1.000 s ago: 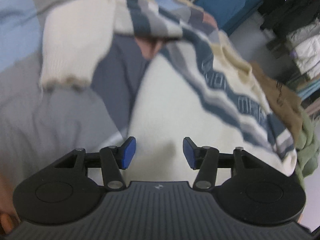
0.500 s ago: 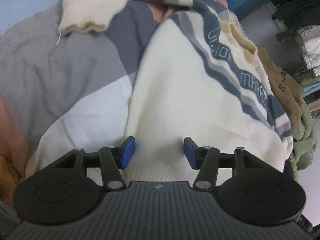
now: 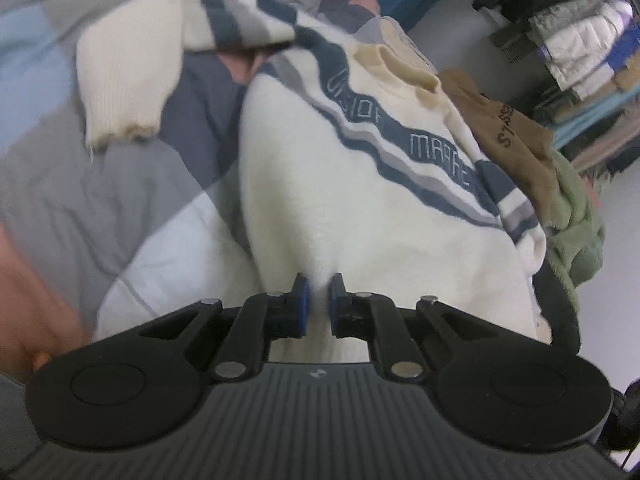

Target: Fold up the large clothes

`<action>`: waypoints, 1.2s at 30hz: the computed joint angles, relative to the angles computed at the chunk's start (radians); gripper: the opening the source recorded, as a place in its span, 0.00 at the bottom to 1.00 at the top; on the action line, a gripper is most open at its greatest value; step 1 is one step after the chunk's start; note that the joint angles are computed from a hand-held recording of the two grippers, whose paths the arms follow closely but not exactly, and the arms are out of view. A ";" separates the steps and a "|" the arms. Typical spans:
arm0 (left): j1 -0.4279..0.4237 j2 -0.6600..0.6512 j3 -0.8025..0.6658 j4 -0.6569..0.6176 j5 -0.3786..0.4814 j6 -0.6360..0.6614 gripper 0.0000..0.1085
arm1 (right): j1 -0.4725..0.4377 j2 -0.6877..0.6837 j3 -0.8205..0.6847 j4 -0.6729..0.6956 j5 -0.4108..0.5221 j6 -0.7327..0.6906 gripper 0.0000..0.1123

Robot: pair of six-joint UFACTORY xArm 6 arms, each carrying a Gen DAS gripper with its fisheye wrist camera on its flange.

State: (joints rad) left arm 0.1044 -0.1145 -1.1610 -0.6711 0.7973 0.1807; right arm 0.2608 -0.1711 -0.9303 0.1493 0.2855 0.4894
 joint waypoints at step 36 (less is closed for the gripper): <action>-0.224 0.023 -0.015 0.156 -0.272 0.105 0.61 | -0.084 0.117 -0.017 -0.106 -0.149 0.126 0.55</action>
State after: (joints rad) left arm -0.1192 -0.0918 -1.1755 -0.5147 0.5257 0.2858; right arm 0.1764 -0.0545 -0.9477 0.0438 0.1363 0.6157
